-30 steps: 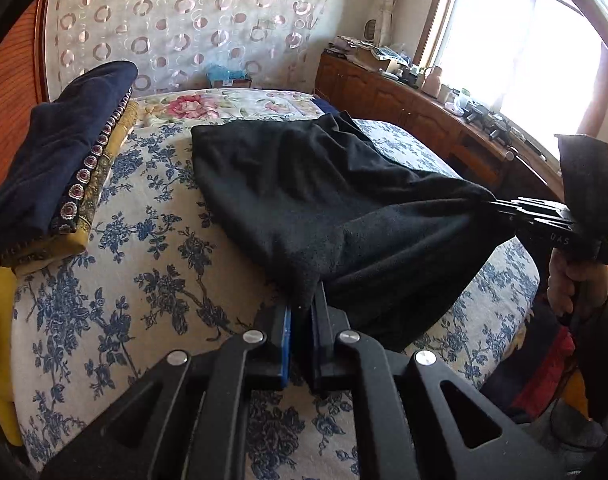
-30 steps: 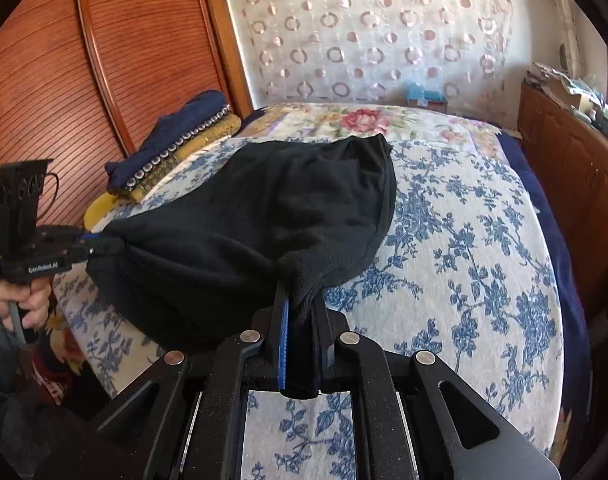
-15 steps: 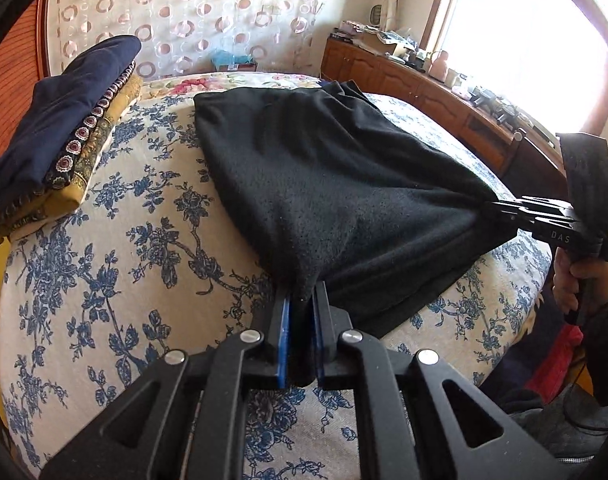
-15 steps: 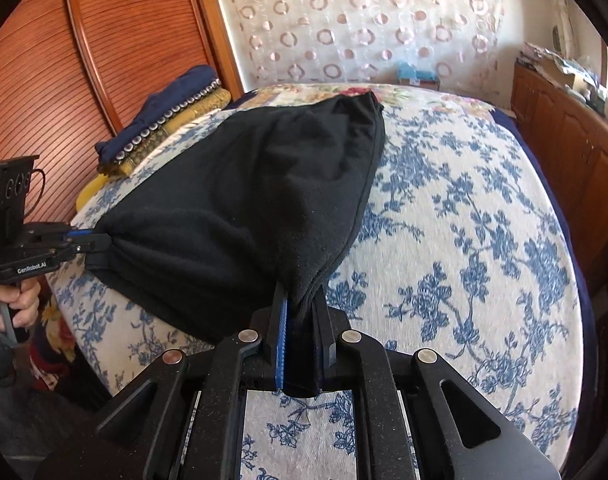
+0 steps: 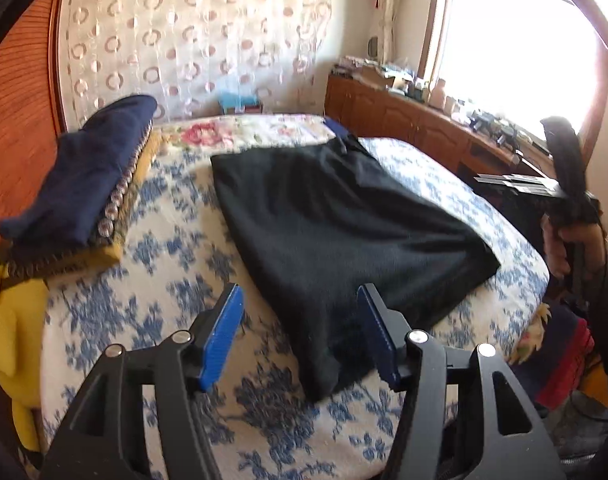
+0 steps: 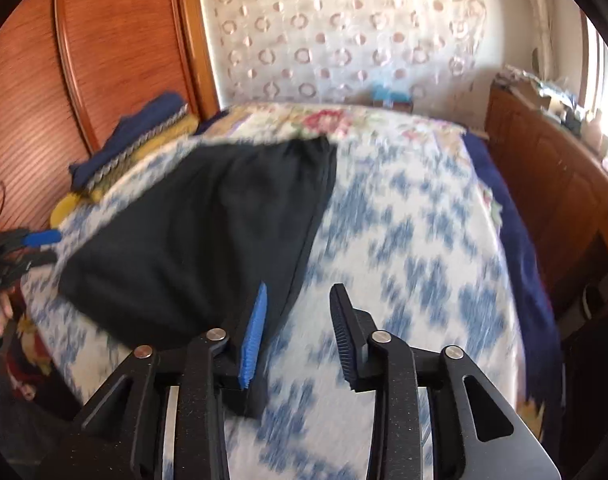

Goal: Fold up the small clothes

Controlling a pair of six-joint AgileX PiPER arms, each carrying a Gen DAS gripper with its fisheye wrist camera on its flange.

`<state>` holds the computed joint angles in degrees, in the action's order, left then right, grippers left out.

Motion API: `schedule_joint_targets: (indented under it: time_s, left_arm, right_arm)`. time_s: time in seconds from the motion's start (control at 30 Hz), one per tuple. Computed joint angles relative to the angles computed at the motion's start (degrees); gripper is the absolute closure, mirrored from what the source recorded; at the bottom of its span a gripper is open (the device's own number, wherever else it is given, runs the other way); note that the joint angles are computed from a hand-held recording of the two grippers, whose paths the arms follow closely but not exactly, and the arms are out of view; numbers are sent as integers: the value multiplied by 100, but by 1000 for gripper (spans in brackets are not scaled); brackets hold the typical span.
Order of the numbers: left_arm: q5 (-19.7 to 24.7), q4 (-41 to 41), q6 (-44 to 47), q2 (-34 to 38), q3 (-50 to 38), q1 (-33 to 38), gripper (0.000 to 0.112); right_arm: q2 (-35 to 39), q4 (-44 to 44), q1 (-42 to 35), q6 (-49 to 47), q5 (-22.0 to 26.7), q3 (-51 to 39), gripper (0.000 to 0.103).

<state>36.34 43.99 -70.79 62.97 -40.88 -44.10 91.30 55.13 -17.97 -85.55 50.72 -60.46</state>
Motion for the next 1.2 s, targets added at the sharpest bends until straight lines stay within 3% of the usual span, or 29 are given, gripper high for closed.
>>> schedule_joint_targets:
  time_s: [0.17,0.33,0.5,0.6,0.67,0.77,0.83,0.97,1.03,1.1,1.2]
  left_arm:
    - [-226,53,52,342,-174,442,54]
    - [-568,2,35,519,-76,706,54]
    - [-704,23,-19,559,14,749,54]
    - [-756,-19,16,538,54,794,54]
    - [-734,0,-33,492,88,757,54]
    - [-733,60,-110,461,125,711,54]
    - [-730,117,-183,451,138,673,54]
    - [-728,148,-253,501,115,606,54]
    - [-723,157,-268,528,95,569,54]
    - [-715,183,-286,549,95,546,54]
    - [-698,131,-249,570,93,536,54]
  right_arm:
    - [1029,-202,830,842,-278,-1581,66]
    - [2422,-1106,1690,2500,-436,-3560,66]
    - [3974,-2090,2098,4424,105,-5876,66]
    - [4763,-2201,2135,5106,785,-7234,74]
    - [4897,-2336,2198,5235,900,-7502,88]
    - [4887,-2740,2316,5388,894,-7538,98]
    - [4486,-2543,2266,5026,392,-6806,100]
    - [4038,-2644,2135,5377,-412,-6147,100]
    - [4284,-3043,2124,5935,-113,-6650,99]
    - [4538,-3477,2211,6226,237,-7147,88]
    - [4179,-3482,2234,5882,-67,-6535,84]
